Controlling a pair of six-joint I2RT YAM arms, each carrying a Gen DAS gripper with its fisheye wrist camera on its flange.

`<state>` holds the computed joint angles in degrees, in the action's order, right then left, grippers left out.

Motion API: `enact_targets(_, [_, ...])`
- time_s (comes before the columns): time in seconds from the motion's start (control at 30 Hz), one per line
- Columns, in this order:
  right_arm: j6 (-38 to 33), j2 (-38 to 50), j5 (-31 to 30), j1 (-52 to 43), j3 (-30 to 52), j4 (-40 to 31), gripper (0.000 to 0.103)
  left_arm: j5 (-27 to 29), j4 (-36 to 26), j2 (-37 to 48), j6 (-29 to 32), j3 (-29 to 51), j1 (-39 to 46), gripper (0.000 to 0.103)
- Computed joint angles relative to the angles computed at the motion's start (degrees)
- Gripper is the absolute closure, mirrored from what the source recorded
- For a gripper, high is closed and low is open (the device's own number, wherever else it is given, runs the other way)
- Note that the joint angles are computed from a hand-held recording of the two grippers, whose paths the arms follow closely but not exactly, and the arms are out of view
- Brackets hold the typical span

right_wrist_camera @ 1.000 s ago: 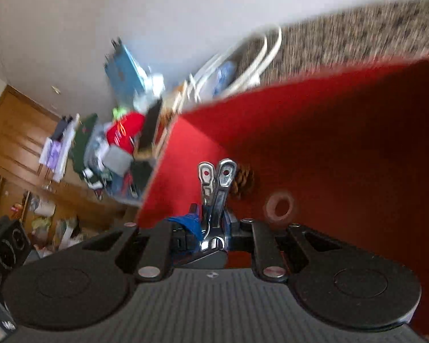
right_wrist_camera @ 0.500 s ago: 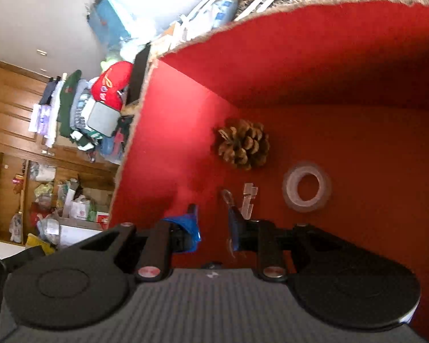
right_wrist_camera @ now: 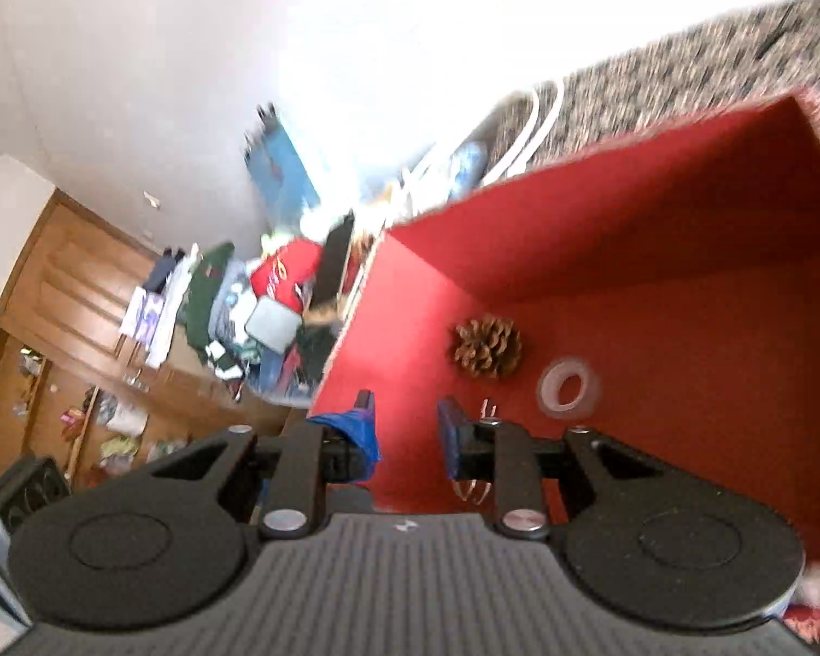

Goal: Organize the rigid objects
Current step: 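Withdraw the right gripper from the box toward the orange stick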

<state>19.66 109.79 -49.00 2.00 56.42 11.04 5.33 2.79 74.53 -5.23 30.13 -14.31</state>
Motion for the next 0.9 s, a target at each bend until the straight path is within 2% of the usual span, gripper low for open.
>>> enact_targets(0.1, [1.09,-6.9,-0.51,-2.36,-10.81,6.93,0.094,0.1,-1.47,-6.29,1.08,-4.17,-0.05,0.052])
enact_targets(0.17, [2.06,-10.36,-0.17,-3.82,-16.84,9.88,0.094,2.72,-2.91,-8.82,2.5,-6.37,0.89,0.051])
enact_targets(0.23, [2.05,-12.74,1.36,-4.76,-21.26,10.66,0.094,4.83,-3.99,-10.15,4.49,-8.49,1.11,0.049])
enact_targets(0.33, [1.32,-13.83,4.43,-5.27,-26.04,10.19,0.094,4.95,-3.82,-10.43,6.97,-11.79,-0.21,0.049])
enact_targets(0.43, [3.68,-11.92,6.88,-4.87,-29.19,11.42,0.094,4.45,-2.6,-9.46,8.43,-14.97,-2.14,0.048])
enact_targets(0.53, [5.39,-11.16,7.79,-4.09,-31.4,12.28,0.094,3.21,0.85,-6.4,9.43,-18.02,-4.09,0.048])
enact_targets(0.67, [6.76,-10.43,8.73,-2.23,-32.74,12.32,0.094,3.08,8.5,1.22,9.47,-20.55,-4.51,0.048])
enact_targets(0.9, [10.01,-6.78,10.36,1.02,-33.41,16.19,0.095,0.81,17.97,11.04,8.51,-20.76,-7.34,0.048])
